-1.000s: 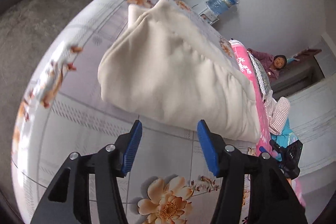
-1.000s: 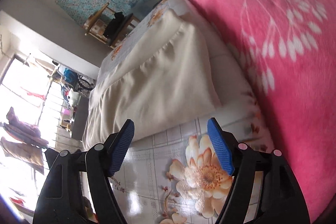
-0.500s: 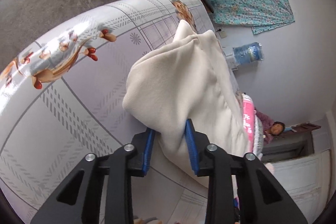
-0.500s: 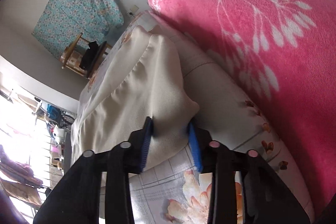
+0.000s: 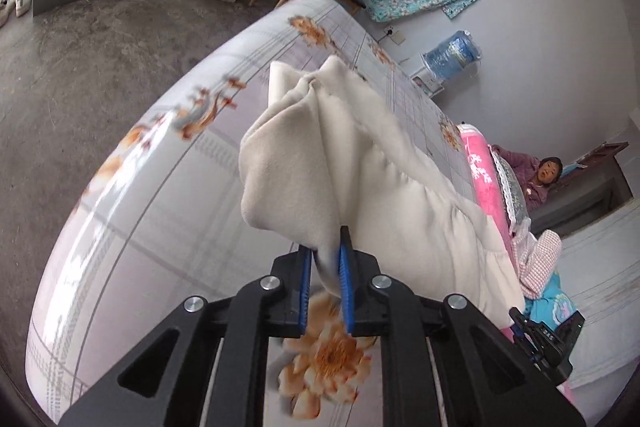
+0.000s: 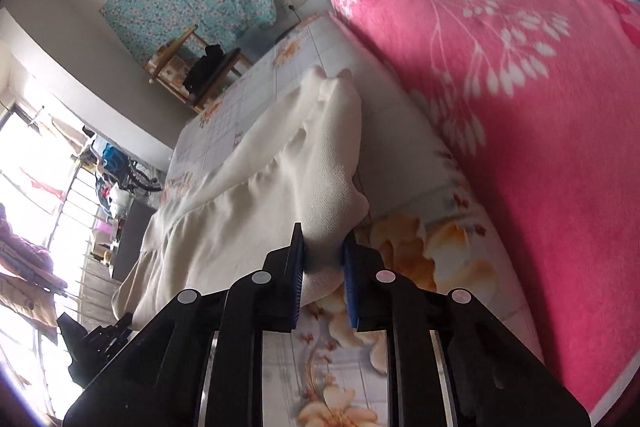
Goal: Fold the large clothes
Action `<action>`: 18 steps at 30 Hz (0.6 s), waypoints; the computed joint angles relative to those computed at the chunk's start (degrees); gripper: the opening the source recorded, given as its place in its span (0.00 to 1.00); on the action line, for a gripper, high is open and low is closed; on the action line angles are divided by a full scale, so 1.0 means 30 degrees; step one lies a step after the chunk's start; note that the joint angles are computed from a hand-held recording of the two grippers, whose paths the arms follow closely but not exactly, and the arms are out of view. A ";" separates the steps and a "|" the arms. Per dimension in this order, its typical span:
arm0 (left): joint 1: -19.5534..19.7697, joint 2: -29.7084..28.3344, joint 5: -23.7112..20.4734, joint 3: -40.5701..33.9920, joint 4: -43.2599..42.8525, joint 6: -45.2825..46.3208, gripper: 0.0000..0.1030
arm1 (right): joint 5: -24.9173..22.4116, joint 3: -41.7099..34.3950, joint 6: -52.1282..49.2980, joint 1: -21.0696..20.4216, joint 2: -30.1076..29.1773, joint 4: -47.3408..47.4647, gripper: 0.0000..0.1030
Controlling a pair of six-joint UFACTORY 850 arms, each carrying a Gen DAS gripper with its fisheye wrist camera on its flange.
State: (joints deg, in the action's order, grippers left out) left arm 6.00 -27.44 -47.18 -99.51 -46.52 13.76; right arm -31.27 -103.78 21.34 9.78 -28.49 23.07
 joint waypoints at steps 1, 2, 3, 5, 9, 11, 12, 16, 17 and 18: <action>0.0224 0.0128 -0.0671 0.0285 0.0253 -0.0202 0.18 | -0.0508 0.0083 0.0217 -0.0095 -0.0007 -0.0010 0.25; 0.0387 0.0375 -0.0868 0.0674 0.0802 -0.0634 0.20 | -0.0848 0.0440 0.0511 -0.0206 0.0202 -0.0232 0.28; 0.0470 0.0829 -0.0347 0.1139 0.1952 -0.1444 0.21 | -0.0785 0.0912 0.1091 -0.0299 0.0539 -0.0706 0.35; 0.0666 0.2006 0.1364 0.2191 0.3521 -0.1952 0.34 | -0.0121 0.1828 0.3571 -0.0224 0.1523 -0.3439 0.47; 0.0495 0.3148 0.3849 0.2726 0.4835 -0.1515 0.39 | 0.0334 0.1475 0.7853 0.0720 0.2009 -1.0304 0.54; -0.0220 0.2820 0.4171 0.2038 0.5409 -0.0556 0.42 | 0.0107 0.0147 0.6548 0.1347 0.1085 -1.0908 0.59; -0.0647 0.2457 0.4057 0.1496 0.5847 -0.0225 0.43 | -0.0133 -0.0485 0.5242 0.1580 0.0586 -1.0624 0.61; -0.2467 0.0445 0.3153 -0.0910 0.8017 0.0326 0.58 | -0.1961 -0.3851 0.2405 0.2799 -0.2136 -1.1314 0.67; -0.2868 0.0009 0.3311 -0.1247 0.9250 -0.0398 0.60 | -0.2715 -0.4554 0.2504 0.3018 -0.2754 -1.2061 0.67; -0.3239 -0.0451 0.3293 -0.1613 1.1045 -0.1707 0.61 | -0.3370 -0.5153 0.2479 0.3179 -0.3300 -1.2754 0.69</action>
